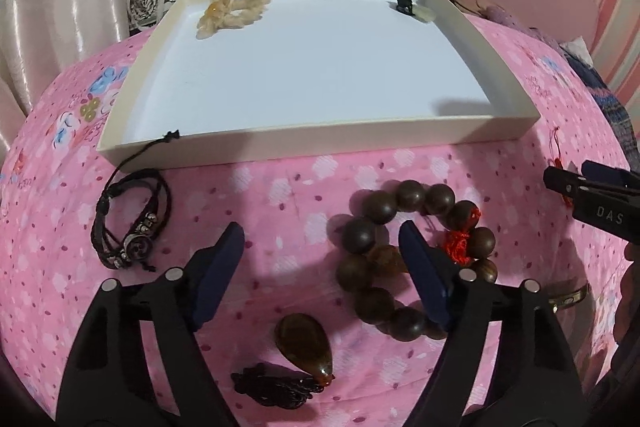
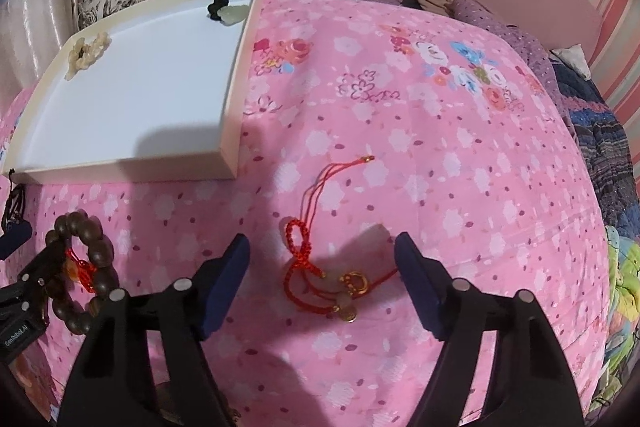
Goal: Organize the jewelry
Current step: 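Grasp the wooden bead bracelet with left gripper while right grasps the red charm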
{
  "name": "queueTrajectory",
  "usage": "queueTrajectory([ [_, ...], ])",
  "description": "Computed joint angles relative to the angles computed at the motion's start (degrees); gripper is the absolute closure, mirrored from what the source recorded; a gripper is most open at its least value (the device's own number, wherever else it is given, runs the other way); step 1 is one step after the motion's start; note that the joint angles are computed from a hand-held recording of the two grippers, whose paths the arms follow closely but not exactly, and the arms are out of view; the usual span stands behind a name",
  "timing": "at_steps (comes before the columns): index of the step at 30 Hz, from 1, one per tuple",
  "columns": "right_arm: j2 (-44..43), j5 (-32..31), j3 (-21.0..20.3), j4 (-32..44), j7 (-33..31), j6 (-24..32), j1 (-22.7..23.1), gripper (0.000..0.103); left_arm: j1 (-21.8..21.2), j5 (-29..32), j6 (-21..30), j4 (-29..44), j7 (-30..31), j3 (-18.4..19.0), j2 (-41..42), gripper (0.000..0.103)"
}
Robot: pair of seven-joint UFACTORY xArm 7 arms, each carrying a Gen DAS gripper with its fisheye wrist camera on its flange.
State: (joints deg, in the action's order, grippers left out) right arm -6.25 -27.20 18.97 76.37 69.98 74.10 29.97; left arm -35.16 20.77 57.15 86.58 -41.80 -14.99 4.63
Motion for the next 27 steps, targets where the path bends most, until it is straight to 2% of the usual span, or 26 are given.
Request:
queueTrajectory([
  [9, -0.4, 0.44, -0.17, -0.89, 0.07, -0.87, -0.2, 0.031, 0.29, 0.15, -0.2, 0.17, -1.72, 0.53, 1.0, 0.025],
  [13, -0.02, 0.1, -0.07, -0.76, -0.25, -0.63, -0.23, 0.032, -0.36, 1.54, 0.26, 0.06, -1.52, 0.42, 1.18, 0.031],
  [18, -0.11, 0.15, -0.23, -1.04, -0.72, -1.48, -0.22, 0.038, -0.26, 1.03, -0.97, -1.09, -1.27, 0.41, 0.43, 0.038],
  [27, -0.58, 0.48, -0.23, -1.76, -1.06, -3.38, -0.61, 0.057, 0.43, 1.2, -1.89, -3.56, -2.13, 0.15, -1.58, 0.057],
])
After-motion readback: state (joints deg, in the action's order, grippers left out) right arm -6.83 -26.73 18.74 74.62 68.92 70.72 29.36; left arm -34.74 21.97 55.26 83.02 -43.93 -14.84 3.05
